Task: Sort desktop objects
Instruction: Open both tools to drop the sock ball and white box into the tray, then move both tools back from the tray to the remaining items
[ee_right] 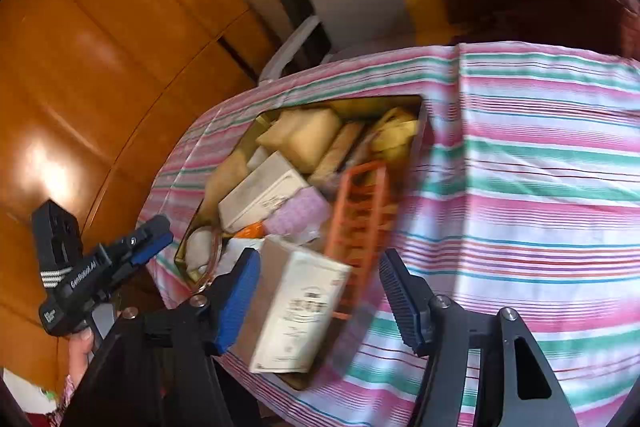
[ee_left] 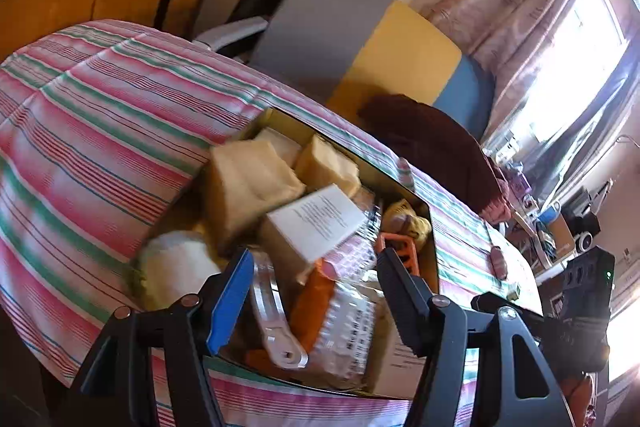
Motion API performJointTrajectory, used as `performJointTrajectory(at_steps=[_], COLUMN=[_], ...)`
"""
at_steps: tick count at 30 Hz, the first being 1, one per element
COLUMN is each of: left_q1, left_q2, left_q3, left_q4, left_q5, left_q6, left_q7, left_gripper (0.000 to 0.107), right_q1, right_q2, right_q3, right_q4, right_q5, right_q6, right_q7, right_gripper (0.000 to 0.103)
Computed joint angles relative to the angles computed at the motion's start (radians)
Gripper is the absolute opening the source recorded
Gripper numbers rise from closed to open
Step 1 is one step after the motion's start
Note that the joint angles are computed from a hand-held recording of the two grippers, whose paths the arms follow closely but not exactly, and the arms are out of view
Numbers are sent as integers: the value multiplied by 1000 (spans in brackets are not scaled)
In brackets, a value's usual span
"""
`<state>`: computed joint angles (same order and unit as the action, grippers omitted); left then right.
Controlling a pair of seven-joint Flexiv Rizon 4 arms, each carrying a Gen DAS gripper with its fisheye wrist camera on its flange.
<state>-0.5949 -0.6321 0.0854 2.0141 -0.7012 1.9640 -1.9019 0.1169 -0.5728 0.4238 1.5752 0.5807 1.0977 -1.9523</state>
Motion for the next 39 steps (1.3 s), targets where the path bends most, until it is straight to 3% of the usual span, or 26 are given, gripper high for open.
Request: performJointTrajectory(at_steps=[5, 18, 28, 31, 35, 39], left_q1=[68, 87, 42, 56, 56, 42], left_q2=[-8, -75, -187, -231, -299, -364], left_q3=[-72, -110, -76, -113, -136, -137], left_q4=[-43, -245, -562, -653, -789, -919], left_q5=[96, 270, 440, 476, 510, 538], left_q6=[-35, -213, -506, -578, -694, -816], left_q7=[-7, -27, -1, 14, 36, 41], left_gripper=[65, 65, 65, 65, 65, 65], right_q1=[-11, -44, -127, -137, -104, -112], right_q2=[1, -2, -58, -72, -96, -134], right_q3=[-41, -179, -274, -306, -416, -489], right_q4=[3, 47, 3, -6, -10, -54], right_q5=[-24, -212, -348, -395, -513, -594], right_q6=[-25, -8, 41, 60, 93, 47], right_q7=[54, 229, 450, 521, 679, 829], right_gripper=[63, 67, 69, 70, 70, 71])
